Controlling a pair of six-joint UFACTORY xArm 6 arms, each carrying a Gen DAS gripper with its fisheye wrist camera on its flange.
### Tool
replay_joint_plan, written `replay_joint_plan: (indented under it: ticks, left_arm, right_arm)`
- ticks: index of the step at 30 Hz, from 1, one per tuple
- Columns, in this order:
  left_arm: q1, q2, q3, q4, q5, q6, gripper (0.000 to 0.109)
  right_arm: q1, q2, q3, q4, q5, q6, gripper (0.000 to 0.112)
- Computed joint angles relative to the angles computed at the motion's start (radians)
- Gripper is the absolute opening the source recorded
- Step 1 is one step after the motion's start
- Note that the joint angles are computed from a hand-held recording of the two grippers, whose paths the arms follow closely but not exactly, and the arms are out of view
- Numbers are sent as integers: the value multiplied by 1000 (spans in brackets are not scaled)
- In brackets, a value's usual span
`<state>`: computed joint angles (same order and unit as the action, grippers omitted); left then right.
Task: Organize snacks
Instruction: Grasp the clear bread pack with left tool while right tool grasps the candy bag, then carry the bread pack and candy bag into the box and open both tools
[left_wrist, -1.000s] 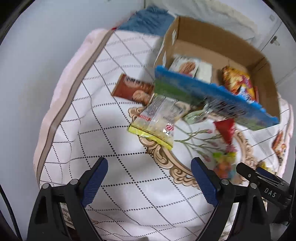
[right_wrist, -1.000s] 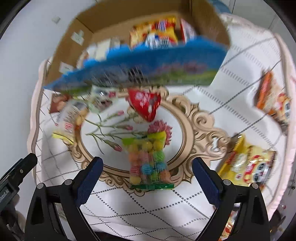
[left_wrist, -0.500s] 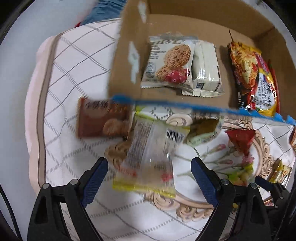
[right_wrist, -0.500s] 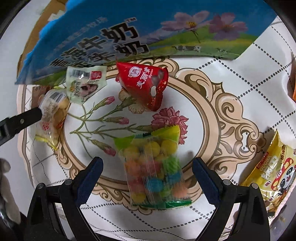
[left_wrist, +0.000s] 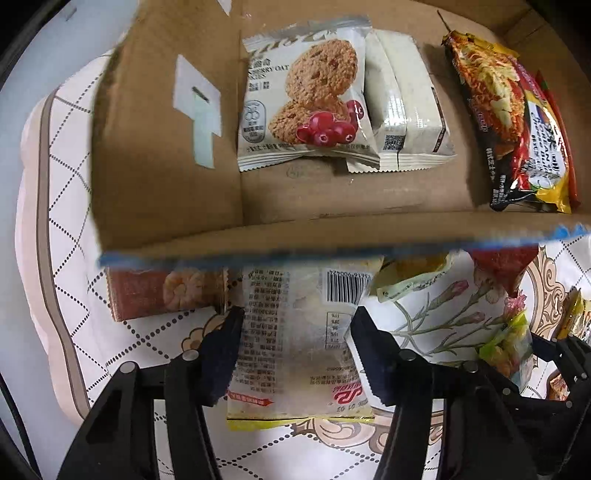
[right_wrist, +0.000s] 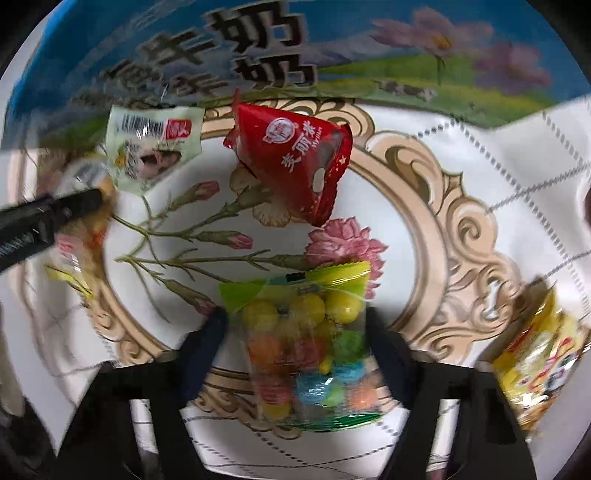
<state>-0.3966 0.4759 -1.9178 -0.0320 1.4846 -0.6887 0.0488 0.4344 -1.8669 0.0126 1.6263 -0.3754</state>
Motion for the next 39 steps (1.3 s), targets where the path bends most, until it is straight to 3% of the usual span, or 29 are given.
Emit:
replay_joint_plan:
  ticks: [4, 12, 19, 25, 32, 36, 39]
  left_arm:
    - [-22, -86, 105, 12, -30, -31, 52]
    - [-112, -359, 404, -25, -116, -183, 51]
    - [-173, -461, 548, -64, -173, -270, 54]
    - [-174, -428, 548, -113, -175, -222, 57]
    - [-192, -369, 502, -83, -174, -214, 58]
    - [-225, -306, 415, -46, -150, -253, 55]
    - [-271, -271, 343, -22, -126, -317, 51]
  right_arm:
    - [5, -29, 26, 15, 1, 5, 65]
    - [-48, -137, 111, 76, 100, -30, 64]
    - [-51, -245, 253, 54, 76, -79, 65]
    - [-25, -245, 275, 33, 77, -71, 67]
    - [-10, -214, 232, 21, 117, -92, 67]
    - [-28, -276, 321, -1, 63, -154, 66]
    - [-39, -336, 389, 11, 10, -159, 56]
